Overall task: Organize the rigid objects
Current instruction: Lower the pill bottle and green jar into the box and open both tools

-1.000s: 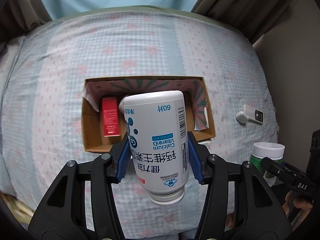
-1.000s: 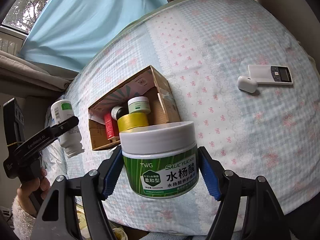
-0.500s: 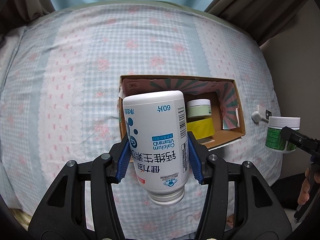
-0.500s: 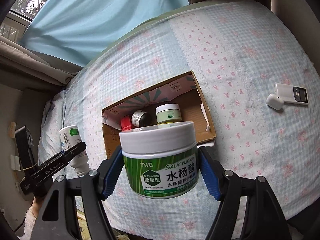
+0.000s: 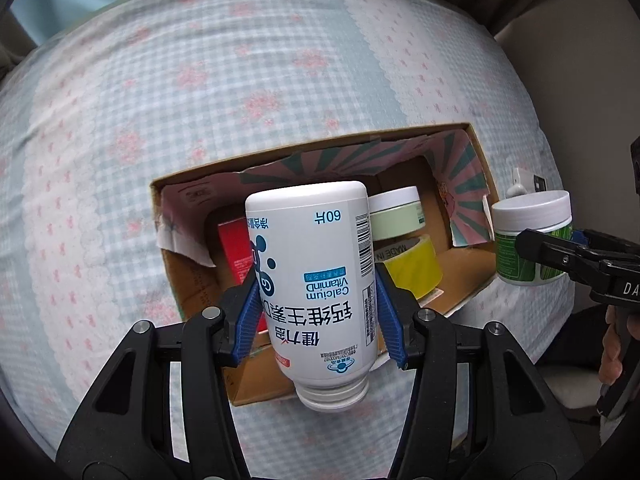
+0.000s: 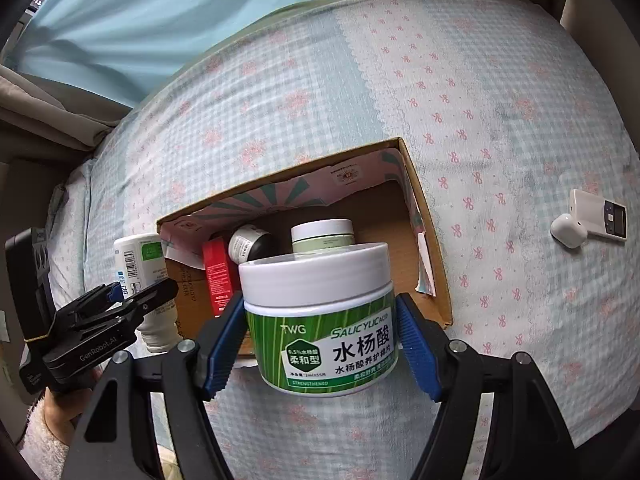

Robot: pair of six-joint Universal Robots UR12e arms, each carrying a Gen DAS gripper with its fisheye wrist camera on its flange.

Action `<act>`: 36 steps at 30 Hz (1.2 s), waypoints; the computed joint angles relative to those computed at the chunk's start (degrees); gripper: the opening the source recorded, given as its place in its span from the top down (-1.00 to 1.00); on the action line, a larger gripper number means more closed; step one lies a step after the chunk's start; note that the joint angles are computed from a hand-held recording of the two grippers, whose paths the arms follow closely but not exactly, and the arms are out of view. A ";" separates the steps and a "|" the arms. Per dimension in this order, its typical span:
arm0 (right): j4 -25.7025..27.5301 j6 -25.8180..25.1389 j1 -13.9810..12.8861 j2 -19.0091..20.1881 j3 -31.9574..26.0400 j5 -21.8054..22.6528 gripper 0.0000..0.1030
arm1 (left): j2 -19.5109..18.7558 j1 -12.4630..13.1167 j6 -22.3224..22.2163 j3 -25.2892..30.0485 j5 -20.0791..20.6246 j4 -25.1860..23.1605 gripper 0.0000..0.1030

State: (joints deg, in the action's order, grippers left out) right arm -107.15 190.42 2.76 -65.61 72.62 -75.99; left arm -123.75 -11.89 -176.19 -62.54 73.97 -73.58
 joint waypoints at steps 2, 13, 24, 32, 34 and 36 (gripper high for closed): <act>0.29 -1.18 0.18 0.49 0.15 -1.57 -0.33 | -1.33 -1.00 4.26 1.26 0.94 -1.44 0.07; -0.49 -11.12 1.13 2.01 1.02 -6.78 -0.33 | -4.35 -2.74 11.61 3.41 3.69 -3.95 0.07; -6.35 -11.69 1.15 1.17 1.88 -7.14 -1.00 | -2.68 -1.18 9.12 2.12 0.15 -2.10 -1.00; -8.61 -11.19 0.65 -0.79 3.82 -6.48 -1.00 | -0.36 -0.41 4.73 -0.77 1.03 -2.41 -1.00; -8.71 -10.72 0.54 -1.11 4.12 -6.48 -1.00 | 0.20 -0.42 4.38 -1.35 1.43 -2.31 -1.00; -9.25 -10.03 0.42 -1.55 4.55 -6.30 -1.00 | 0.99 -0.39 4.33 -2.15 1.83 -1.77 -1.00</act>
State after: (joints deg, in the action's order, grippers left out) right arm -116.40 180.39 3.18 -67.16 77.18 -82.29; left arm -122.75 -12.27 -171.86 -64.69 75.80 -75.36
